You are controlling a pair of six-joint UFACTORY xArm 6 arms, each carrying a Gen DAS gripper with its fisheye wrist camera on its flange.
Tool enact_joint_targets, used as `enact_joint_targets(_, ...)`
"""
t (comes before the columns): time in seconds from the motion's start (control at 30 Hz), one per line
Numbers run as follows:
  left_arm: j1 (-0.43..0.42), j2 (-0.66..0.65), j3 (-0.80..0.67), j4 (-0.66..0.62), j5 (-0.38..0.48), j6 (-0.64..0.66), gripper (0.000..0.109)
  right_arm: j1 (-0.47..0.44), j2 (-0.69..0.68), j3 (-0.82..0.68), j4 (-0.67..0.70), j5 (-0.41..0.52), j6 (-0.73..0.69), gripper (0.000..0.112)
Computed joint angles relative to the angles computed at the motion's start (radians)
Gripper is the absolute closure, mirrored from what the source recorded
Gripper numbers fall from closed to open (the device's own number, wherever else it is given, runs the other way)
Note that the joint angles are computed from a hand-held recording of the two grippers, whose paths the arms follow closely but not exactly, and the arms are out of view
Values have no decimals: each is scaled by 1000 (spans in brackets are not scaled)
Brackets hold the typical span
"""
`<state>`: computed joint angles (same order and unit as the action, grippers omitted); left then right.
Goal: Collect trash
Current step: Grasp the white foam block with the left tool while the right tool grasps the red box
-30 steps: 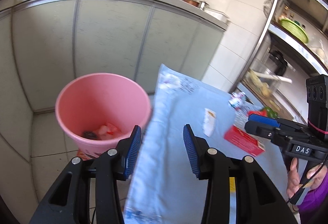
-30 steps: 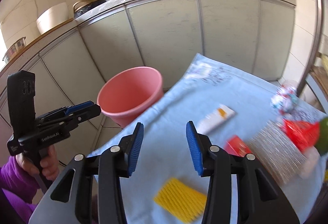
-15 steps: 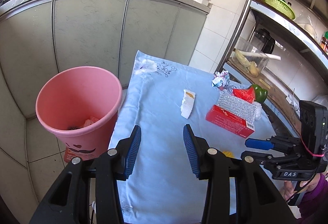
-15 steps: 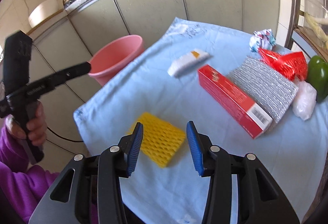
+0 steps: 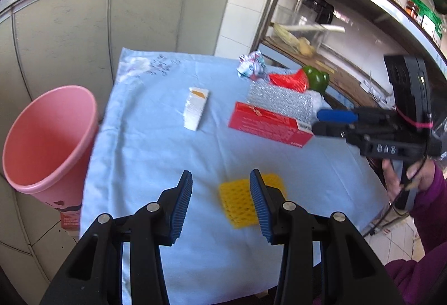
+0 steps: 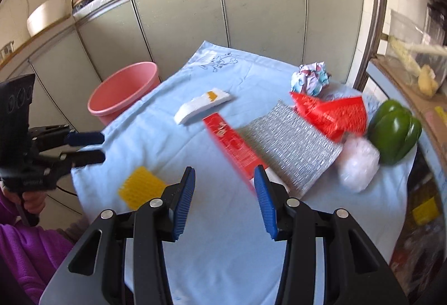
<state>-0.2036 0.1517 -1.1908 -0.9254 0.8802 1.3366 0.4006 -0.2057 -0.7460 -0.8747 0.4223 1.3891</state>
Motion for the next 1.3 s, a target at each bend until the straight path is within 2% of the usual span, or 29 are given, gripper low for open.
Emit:
enact_joint_targets(0.07,-10,2,5,28,5,-1,66,-23,16,-8,37,-2,-68,67)
enact_joint_targets(0.23,-37,35,-27,54,-45,-35,66,-71,52,-6,138,-26,-206,67)
enact_joint_targets(0.43,-84,165,-189,80,-97,-142,66,-104,83,6,197,-76,-265,67)
enact_joint_targets(0.57,-122,266,-304,142,-131,-242,66,-110,93,14,224,-98,-295,67)
enact_joint_targets(0.7,-145,353,-400,206,-137,-323,66,-117,90,25,207,-105,-249,68)
enact_joint_targets(0.83,-165,399,-448,240,-142,-350,66,-101,69,38,143,-100,-159,75)
enact_joint_targets(0.97,-180,417,-461,263,-145,-362,66,-93,17,80,67,-122,0,80)
enact_joint_targets(1.1,-195,421,-447,269,-191,-363,67,-90,-25,115,-17,-148,166,82)
enact_joint_targets(1.2,-196,421,-440,266,-199,-368,71,-81,-45,126,-82,-145,280,84)
enact_joint_targets(1.3,-191,412,-425,247,-205,-360,85,-78,-53,128,-106,-141,323,85)
